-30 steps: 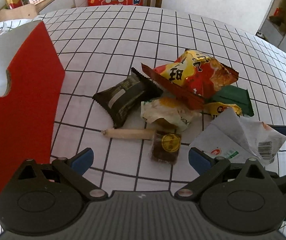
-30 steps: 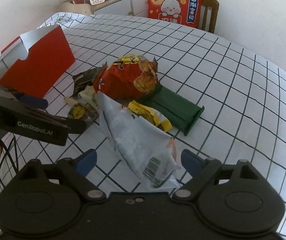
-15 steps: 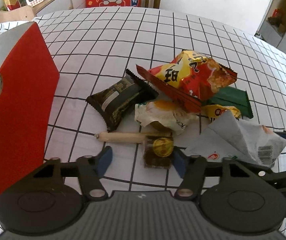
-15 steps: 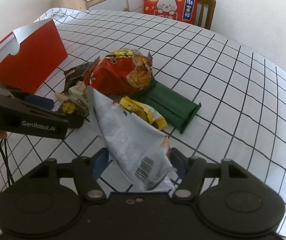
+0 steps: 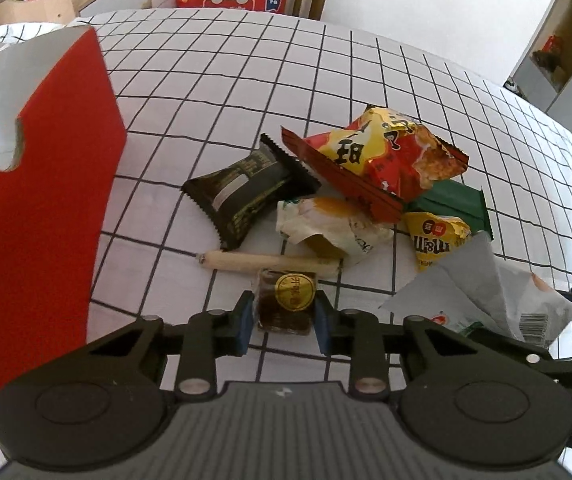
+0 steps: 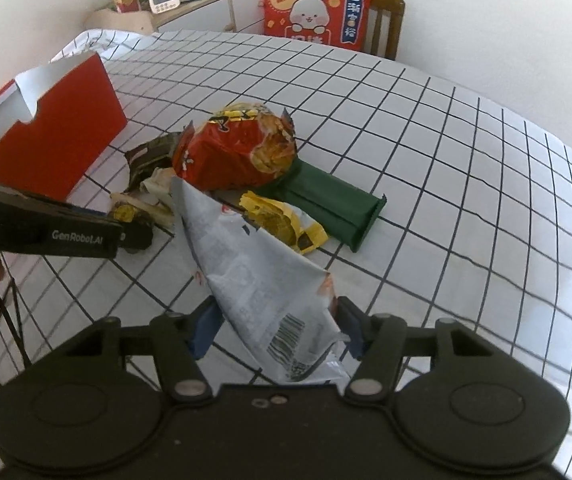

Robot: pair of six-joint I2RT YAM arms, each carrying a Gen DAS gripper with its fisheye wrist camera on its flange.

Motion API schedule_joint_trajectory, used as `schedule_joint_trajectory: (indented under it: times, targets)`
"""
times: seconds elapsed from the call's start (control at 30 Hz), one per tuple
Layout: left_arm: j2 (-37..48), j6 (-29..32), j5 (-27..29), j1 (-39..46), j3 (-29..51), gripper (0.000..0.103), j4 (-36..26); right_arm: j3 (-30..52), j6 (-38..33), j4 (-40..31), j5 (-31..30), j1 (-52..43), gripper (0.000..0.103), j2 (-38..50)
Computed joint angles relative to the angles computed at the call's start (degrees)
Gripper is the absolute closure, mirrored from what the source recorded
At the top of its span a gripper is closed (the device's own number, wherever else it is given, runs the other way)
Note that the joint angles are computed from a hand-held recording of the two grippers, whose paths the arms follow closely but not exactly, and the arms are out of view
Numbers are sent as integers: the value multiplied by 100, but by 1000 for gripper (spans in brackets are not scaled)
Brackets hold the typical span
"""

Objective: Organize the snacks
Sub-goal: 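Grasp the brown round cake with the left tool while the right tool grasps the clear-white bag, then carry the brown cake with the left tool while the right tool carries the white bag into the box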

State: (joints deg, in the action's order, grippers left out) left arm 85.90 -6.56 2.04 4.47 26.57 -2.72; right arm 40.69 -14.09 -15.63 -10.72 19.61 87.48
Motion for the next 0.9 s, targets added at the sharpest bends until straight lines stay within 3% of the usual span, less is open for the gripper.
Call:
schedule_joint_trajectory:
  times: [0.27,0.47,0.9]
  targets:
    - [-1004,209,166,284,-189,73,-755,-227,518,-468,45,259,43,-878]
    - [-2196,524,245,560,-248,73,-1760,-183,950,-1026,108,573,43,-1528]
    - [-3650,1856,1165,2302,260,73,-3695,386,2020,-1775,459,1647,43,-2158]
